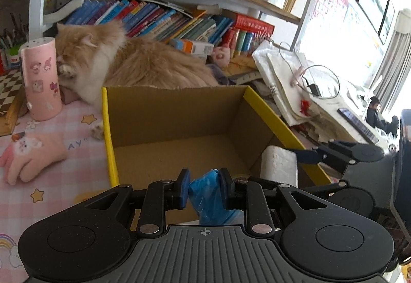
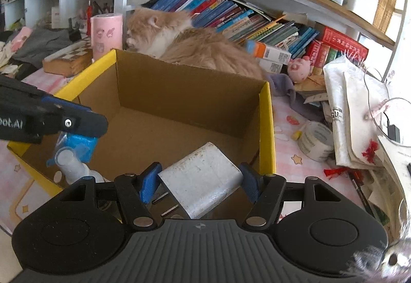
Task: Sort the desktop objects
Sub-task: 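Carry the white charger and blue item over the yellow box with both tools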
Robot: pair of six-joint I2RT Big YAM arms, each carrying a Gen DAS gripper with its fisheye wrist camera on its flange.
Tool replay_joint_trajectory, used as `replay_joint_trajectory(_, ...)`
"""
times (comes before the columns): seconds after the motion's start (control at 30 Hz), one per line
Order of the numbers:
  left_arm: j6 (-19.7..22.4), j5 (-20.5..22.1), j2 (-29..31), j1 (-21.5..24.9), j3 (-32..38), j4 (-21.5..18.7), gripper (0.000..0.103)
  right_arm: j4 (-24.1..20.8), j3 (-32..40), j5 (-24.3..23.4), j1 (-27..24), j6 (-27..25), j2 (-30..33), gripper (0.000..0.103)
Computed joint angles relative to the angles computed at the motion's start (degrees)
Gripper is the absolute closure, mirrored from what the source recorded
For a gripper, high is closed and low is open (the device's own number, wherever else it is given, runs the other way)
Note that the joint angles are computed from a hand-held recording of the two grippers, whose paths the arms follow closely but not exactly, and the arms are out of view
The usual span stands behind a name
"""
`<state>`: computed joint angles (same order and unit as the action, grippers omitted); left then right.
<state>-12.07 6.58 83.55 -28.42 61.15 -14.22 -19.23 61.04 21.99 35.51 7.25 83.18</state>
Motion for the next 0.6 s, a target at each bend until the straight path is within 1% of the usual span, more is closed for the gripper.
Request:
replay_joint_trajectory(0.13,0.25,-0.50,0.81,-0.07,0.31,0.06,0.080,-0.45,0.96,-1.16,-0.51,-1.30,0.93,0.040)
replay_joint_trajectory(0.4,0.71,-1.41,1.73,-0.23,0.20,0.36,0.080,-2.60,2.97,-4.50,-1.51,-0.97,2.88,0.040)
replay_joint_trajectory(0.6,1.53,-1.69,2.40,-0.51,0.61,0.43,0.080,-3.68,4.37,-5.78,-1.76,-2.81,4.11,0.040)
